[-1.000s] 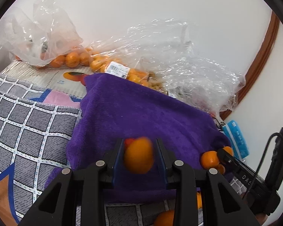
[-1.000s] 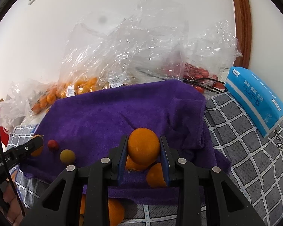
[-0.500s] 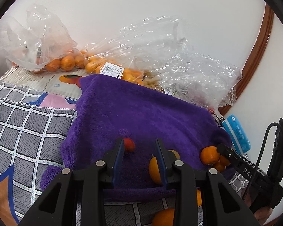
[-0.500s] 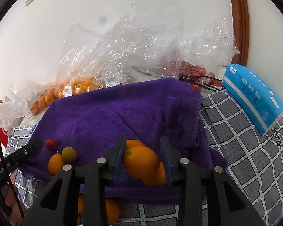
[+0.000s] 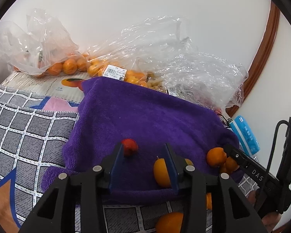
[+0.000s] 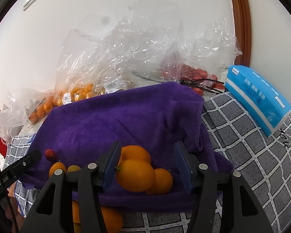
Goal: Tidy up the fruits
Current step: 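Pull both tools back from the towel toward the loose fruits on the bed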
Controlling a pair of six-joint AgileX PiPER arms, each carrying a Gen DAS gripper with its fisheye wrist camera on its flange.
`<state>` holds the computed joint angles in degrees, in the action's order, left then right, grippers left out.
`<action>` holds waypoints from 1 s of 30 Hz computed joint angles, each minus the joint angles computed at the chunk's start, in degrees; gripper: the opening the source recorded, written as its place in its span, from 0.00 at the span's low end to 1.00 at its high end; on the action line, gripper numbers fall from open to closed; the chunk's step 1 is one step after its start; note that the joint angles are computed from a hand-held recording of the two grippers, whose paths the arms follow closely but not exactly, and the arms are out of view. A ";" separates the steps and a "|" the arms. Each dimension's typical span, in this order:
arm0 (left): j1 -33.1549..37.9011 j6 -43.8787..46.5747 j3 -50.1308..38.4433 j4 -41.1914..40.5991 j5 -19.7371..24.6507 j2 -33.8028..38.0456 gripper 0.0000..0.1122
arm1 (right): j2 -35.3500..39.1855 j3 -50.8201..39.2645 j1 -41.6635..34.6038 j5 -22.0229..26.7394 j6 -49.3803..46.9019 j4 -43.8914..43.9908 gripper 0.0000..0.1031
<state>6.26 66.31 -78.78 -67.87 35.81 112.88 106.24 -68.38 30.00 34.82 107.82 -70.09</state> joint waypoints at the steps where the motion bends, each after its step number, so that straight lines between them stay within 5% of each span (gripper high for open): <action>1: -0.07 0.11 0.09 -0.09 -0.19 -0.10 0.39 | -0.16 0.20 0.30 0.36 1.04 -0.90 0.60; 13: 0.15 3.03 3.47 -2.77 -2.88 -3.55 0.42 | -1.12 0.24 2.79 2.88 3.94 -3.74 0.69; 17: -1.16 -5.23 2.92 5.23 -7.05 -5.26 0.42 | -2.17 -0.95 4.73 5.35 0.00 0.01 0.69; 21: 0.93 -9.89 1.98 8.76 -3.11 -6.52 0.42 | -3.45 -1.92 7.92 8.94 -5.19 3.71 0.68; 30: 3.03 -2.25 12.14 8.99 -7.04 -13.06 0.42 | -5.06 -0.11 14.22 12.27 -4.66 6.40 0.68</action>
